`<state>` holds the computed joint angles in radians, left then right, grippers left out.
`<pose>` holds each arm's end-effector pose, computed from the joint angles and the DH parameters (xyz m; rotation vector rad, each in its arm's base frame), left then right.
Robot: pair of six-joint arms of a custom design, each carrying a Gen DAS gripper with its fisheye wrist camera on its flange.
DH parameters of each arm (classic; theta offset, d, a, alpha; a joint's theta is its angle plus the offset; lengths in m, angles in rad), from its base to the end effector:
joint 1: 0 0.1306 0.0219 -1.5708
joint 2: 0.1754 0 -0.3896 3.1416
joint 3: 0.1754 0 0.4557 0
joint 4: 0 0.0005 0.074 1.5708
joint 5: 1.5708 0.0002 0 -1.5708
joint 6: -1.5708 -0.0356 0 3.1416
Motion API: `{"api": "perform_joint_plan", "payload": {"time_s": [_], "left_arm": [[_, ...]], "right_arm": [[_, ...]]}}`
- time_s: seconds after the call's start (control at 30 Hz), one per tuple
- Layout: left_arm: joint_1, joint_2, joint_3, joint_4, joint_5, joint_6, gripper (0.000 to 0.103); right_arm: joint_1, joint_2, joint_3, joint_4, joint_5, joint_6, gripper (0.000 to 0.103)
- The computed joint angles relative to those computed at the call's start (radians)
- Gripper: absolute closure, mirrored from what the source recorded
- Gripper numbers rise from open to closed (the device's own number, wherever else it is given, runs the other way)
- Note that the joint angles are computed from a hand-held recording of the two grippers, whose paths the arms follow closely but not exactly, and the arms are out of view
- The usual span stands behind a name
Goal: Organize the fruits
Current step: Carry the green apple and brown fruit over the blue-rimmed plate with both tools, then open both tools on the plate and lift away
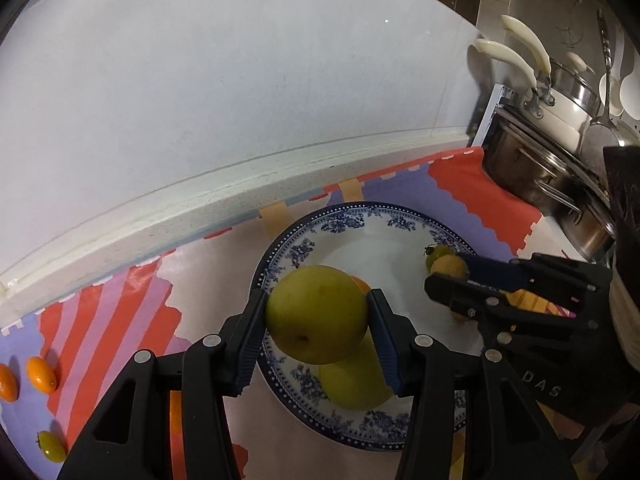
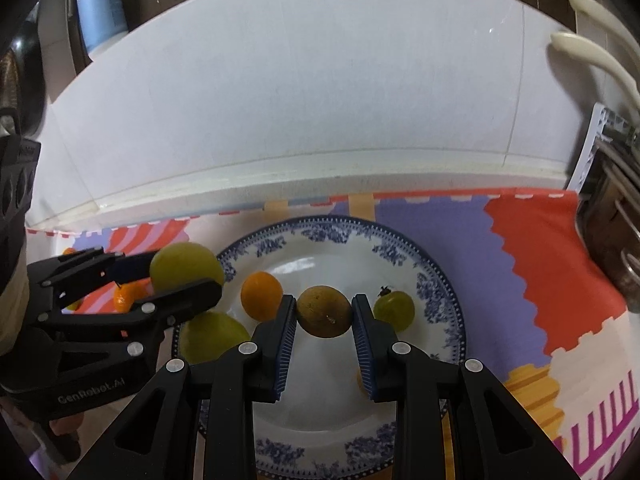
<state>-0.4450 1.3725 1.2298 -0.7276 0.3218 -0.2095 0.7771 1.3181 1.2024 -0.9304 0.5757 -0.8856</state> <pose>0.4764 -0.2402 0.3728 0.9207 2.2626 -0.4977 0.3678 0.3339 0.3764 0.3175 2.3620 -0.0027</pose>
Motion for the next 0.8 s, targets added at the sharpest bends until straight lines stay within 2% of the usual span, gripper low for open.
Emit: {"api": "perform_joint_plan", "payload": {"time_s": [0.1, 0.13, 0.2, 0.47, 0.8], "left_arm": [[0.000, 0.013, 0.010, -0.005, 0.003, -0.002, 0.053], [0.000, 0.016, 0.013, -0.007, 0.005, -0.001, 0.053], [0.000, 0.023, 0.017, -0.008, -0.003, -0.002, 0.052], [0.006, 0.053, 0.037, -0.050, 0.013, -0.002, 0.040], [0.006, 0.009, 0.024, -0.027, 0.007, -0.017, 0.033]], "right_arm": [[-0.006, 0.005, 0.001, -0.006, -0.013, -0.015, 0.072], [-0.008, 0.007, 0.003, -0.012, -0.017, -0.025, 0.065], [-0.007, 0.008, 0.005, -0.021, -0.010, -0.039, 0.058], [0.011, 0.020, 0.029, -0.054, 0.031, -0.036, 0.058], [0.031, 0.016, 0.051, -0.108, 0.098, -0.079, 0.058]]}}
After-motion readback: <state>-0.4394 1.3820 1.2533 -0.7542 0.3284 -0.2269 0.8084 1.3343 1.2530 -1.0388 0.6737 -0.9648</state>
